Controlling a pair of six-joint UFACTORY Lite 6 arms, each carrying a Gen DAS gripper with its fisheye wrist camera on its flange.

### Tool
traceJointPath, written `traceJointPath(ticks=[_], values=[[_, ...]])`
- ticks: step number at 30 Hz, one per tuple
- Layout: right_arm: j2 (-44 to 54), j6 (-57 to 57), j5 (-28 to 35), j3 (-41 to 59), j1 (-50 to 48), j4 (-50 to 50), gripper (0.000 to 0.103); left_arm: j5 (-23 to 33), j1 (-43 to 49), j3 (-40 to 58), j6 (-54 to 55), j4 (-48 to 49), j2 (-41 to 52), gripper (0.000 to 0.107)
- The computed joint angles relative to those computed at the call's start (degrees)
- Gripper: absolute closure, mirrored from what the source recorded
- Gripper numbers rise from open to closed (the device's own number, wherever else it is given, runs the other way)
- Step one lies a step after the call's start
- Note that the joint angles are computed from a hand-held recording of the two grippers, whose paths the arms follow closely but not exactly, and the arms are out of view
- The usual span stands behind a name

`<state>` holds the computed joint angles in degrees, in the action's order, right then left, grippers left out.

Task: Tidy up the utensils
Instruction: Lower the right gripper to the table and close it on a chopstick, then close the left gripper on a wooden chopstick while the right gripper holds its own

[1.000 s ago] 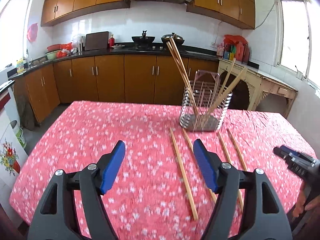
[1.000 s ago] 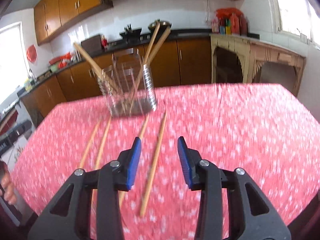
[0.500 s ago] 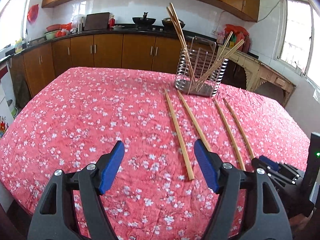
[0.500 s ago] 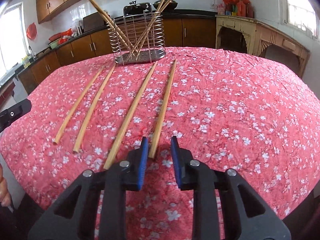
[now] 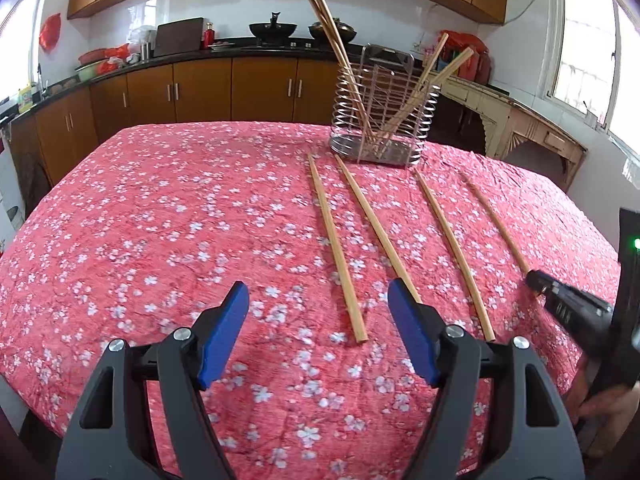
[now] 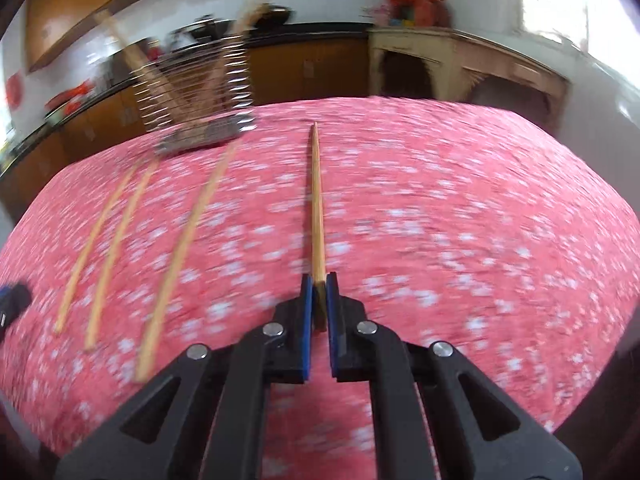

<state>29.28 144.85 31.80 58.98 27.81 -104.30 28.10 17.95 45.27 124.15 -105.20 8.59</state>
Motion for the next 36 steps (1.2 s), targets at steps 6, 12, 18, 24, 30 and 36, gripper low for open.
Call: traceJointPath(ticks=[6, 12, 18, 24, 30, 36], values=[[-0.7, 3.5, -1.5, -1.3, -3.3, -2.7, 0.095, -2.5, -3.3, 0.5, 0.5, -2.7, 2.0, 0.044], [-0.5, 2.5, -2.1, -0.6, -3.6, -1.9, 0.095, -6.5, -7.0, 2.2, 0.4, -5.3, 4.4, 0.064], [0.5, -1.4, -2.7, 1.4, -3.4, 1.6, 0.095, -9.6, -8.7, 4.9, -4.1, -2.9, 5.9, 0.081], [0.9, -1.5, -2.4, 1.6, -3.4, 1.5, 0.095, -10.1, -8.9, 5.1, -3.9, -3.5, 6.0, 0.082], [1.3, -1.1, -1.5, 1.8, -3.0, 1.2, 0.095, -10.7, -9.9, 5.1, -0.5, -7.3, 6.2, 0.082], [1.2, -0.6, -0.8, 1.1, -2.7, 0.4, 0.095, -8.7, -7.9, 5.4, -4.4, -2.9, 6.8, 0.1]])
